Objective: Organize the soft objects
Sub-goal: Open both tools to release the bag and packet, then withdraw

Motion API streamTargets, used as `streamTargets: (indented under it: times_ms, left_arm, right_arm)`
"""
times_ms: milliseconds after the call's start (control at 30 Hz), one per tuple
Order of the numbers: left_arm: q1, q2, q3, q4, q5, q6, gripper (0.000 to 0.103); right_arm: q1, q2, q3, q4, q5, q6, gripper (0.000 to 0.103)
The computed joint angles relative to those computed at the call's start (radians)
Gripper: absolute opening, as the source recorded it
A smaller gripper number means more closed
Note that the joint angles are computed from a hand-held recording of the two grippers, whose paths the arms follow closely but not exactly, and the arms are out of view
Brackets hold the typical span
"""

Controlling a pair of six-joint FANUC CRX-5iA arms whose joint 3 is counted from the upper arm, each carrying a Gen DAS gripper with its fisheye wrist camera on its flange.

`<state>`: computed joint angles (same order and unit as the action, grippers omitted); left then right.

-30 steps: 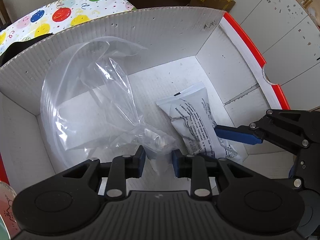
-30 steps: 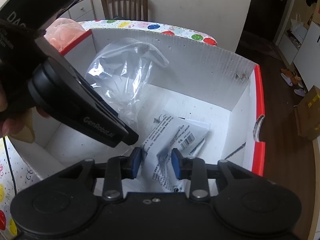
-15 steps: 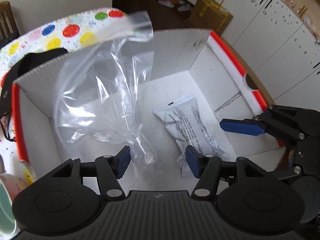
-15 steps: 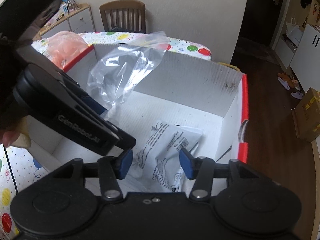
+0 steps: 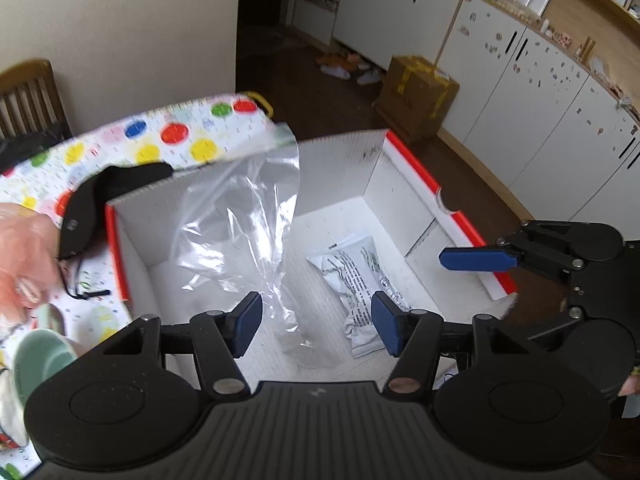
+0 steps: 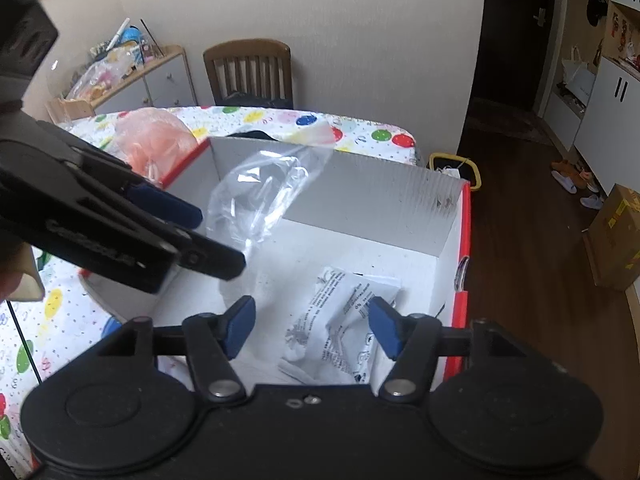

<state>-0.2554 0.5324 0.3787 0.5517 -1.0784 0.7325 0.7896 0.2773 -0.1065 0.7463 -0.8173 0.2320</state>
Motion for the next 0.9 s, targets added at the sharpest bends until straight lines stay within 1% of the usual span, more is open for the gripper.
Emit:
streamTargets:
  times_ms: [100,167,233,267,333,433,600,700,733,800,900]
  left_arm:
    - [0.015,-0.068,-0.092,0.049,0.062,-0.060,0.059]
    - [0.025,-0.110,-0.150,0.082,0.099,-0.097,0.059]
    - [0.038,-0.154,-0.210,0.118,0.134,-0.140,0.064]
    - [0.044,-0.174,-0.237,0.136,0.150,-0.162,0.064]
    - [0.055,-0.213,-0.290,0.171,0.182,-0.209,0.064]
    - [0.074,-0.266,-0.366,0.228,0.227,-0.274,0.064]
    - [0.115,-0.332,-0.460,0.320,0.261,-0.367,0.064]
    - [0.142,-0.369,-0.516,0.382,0.280,-0.438,0.070]
    - [0.151,-0.378,-0.532,0.401,0.282,-0.461,0.071]
    - [0.171,-0.393,-0.555,0.426,0.283,-0.489,0.071]
    - [0.202,-0.409,-0.585,0.460,0.275,-0.529,0.076]
  right_arm:
    - [0.013,-0.006,-0.005,0.029,-0.016,-0.029,0.063]
    - [0.019,-0.019,-0.020,0.058,-0.011,-0.076,0.064]
    - [0.026,-0.029,-0.032,0.085,-0.009,-0.118,0.065]
    - [0.028,-0.035,-0.040,0.102,-0.003,-0.141,0.065]
    - [0.033,-0.048,-0.060,0.143,0.014,-0.198,0.069]
    - [0.044,-0.058,-0.073,0.201,0.024,-0.272,0.071]
    - [0.076,-0.044,-0.054,0.274,0.005,-0.351,0.079]
    - [0.091,-0.029,-0.034,0.298,0.010,-0.381,0.084]
    - [0.098,-0.019,-0.021,0.299,0.005,-0.385,0.084]
    - [0.113,0.001,0.006,0.310,-0.005,-0.396,0.087]
    - [0.132,0.030,0.041,0.331,-0.016,-0.418,0.090]
